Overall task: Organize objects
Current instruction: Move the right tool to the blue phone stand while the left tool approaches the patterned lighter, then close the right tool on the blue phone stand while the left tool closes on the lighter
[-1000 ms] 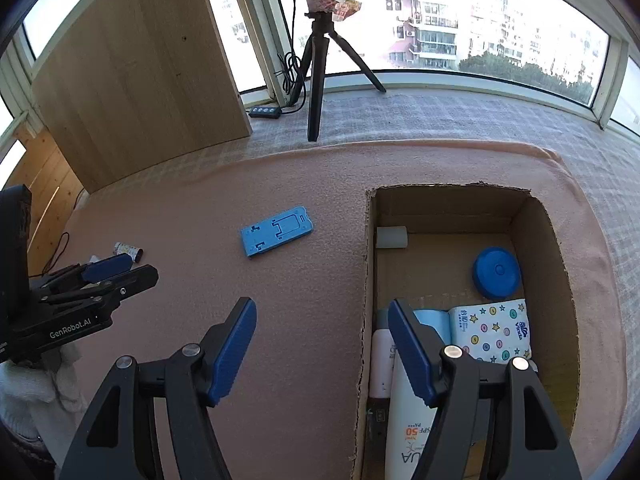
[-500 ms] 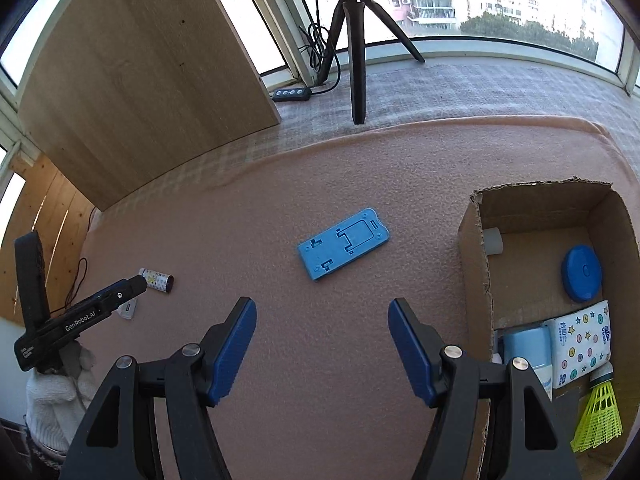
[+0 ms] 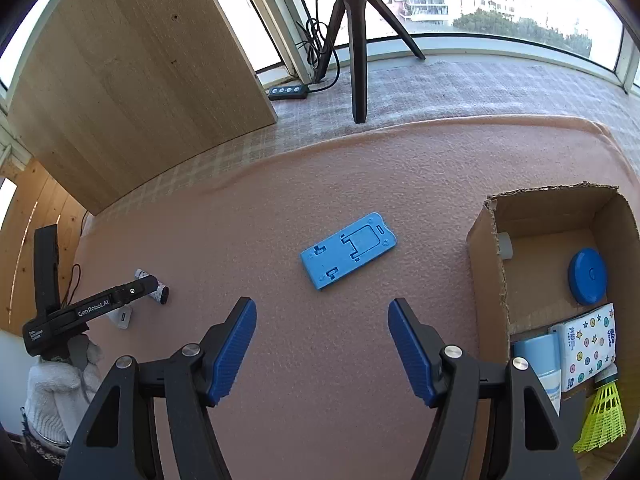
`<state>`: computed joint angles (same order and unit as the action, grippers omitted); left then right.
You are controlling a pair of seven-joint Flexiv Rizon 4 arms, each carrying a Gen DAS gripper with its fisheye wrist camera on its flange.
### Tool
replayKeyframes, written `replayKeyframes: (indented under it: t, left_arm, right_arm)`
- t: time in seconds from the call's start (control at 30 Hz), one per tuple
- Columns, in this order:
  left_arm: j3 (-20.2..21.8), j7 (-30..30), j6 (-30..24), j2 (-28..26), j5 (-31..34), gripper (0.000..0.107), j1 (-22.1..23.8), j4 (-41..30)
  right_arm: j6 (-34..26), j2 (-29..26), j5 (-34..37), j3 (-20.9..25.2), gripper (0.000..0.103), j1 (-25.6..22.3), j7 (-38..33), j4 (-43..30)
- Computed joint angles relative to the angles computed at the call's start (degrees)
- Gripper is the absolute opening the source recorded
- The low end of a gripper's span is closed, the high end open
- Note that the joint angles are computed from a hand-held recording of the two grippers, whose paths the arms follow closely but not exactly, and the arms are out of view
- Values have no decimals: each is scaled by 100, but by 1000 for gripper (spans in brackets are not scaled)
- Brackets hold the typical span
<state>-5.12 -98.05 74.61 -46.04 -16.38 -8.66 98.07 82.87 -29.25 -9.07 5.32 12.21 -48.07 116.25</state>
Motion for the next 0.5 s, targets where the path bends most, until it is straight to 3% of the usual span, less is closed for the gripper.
replayKeyframes:
  t: [0.17, 0.33, 0.5]
  left_arm:
    - [332, -217, -66, -136, 194, 63, -284, -252]
    - [413, -126, -103, -218, 519, 55, -474, -460]
    - [555, -213, -134, -261, 729, 56, -681, -565]
  right_arm:
    - [-133, -94, 71, 67, 65, -74, -13, -119]
    - [-290, -230, 297, 270, 65, -248, -54, -328]
    - [-718, -467, 426, 264, 65, -227, 128, -750]
